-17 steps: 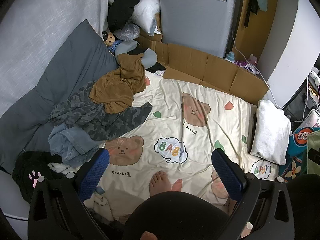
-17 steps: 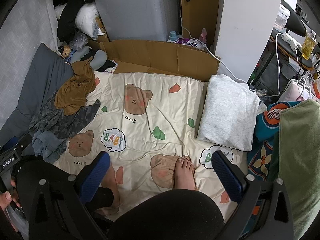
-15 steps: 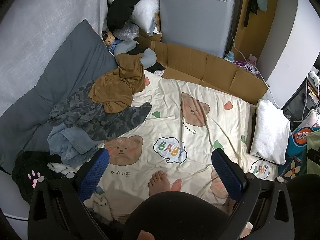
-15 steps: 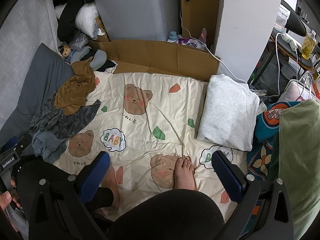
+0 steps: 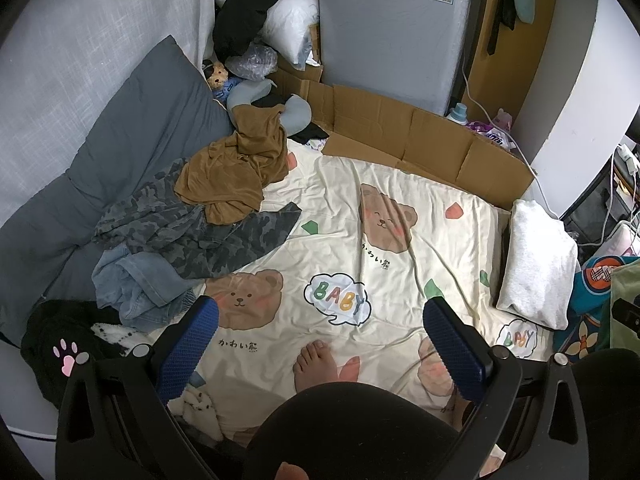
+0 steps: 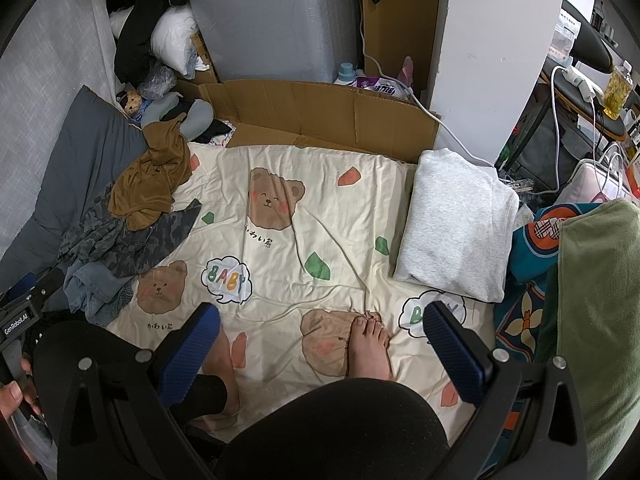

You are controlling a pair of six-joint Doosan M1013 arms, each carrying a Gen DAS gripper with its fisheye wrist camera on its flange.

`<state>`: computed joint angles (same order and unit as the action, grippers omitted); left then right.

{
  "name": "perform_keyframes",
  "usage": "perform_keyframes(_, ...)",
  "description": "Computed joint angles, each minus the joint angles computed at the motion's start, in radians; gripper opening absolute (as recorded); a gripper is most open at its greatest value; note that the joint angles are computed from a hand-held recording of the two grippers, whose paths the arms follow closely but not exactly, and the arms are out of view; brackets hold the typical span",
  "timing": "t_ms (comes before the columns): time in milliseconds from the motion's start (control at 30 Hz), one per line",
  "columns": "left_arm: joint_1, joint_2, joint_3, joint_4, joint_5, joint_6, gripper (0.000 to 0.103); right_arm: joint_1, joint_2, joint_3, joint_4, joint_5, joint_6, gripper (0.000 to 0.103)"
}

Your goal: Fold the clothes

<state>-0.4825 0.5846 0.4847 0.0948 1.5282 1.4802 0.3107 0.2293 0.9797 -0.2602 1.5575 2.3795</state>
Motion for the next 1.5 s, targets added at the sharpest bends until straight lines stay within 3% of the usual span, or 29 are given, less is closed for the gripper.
perform_keyframes(1100, -0.001, 0.008, -0.013, -0.019, 0.020, 0.002, 0.102, 0.009, 0.021, -0.025, -0.005, 0.036, -0.012, 0.102)
perform_keyframes(1500, 0.004, 0.007, -0.014, -0.036, 0.029, -0.007, 0.102, 0.003, 0.003, -0.002, 0.014, -0.004, 0.002, 0.102)
